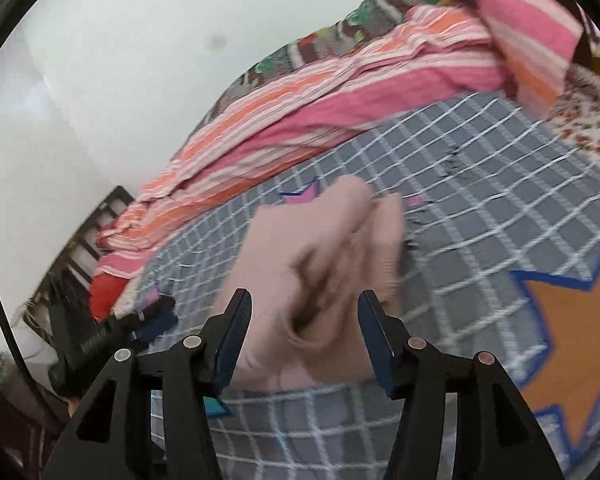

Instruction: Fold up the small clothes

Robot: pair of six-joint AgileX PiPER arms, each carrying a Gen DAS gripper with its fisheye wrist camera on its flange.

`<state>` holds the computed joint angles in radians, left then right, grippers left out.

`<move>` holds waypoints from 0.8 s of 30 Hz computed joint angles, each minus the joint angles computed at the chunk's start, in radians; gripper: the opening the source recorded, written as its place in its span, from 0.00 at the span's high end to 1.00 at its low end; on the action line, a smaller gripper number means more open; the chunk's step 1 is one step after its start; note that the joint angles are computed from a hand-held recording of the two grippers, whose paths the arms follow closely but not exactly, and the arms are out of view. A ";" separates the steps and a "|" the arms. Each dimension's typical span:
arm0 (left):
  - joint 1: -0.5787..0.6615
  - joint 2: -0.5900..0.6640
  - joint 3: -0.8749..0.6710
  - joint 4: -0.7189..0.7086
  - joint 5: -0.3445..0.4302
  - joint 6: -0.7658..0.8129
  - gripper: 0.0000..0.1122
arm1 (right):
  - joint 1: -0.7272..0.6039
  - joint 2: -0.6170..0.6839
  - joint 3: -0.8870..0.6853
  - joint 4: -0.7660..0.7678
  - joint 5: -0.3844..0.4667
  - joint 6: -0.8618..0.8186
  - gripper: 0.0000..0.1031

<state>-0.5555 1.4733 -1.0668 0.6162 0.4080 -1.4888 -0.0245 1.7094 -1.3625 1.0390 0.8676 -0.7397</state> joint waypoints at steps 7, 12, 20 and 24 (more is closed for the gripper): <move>0.044 -0.082 0.144 0.044 -0.058 -0.099 0.30 | 0.141 0.080 -0.047 -0.173 -0.198 0.213 0.60; 0.061 -0.088 0.159 0.039 -0.085 -0.098 0.30 | 0.139 0.064 -0.031 -0.137 -0.226 0.133 0.84; 0.084 -0.081 0.172 -0.004 -0.147 -0.054 0.30 | 0.088 0.036 0.136 0.017 -0.306 -0.066 0.84; 0.101 -0.088 0.178 -0.025 -0.170 -0.020 0.30 | 0.085 0.046 0.055 -0.119 -0.275 0.055 0.63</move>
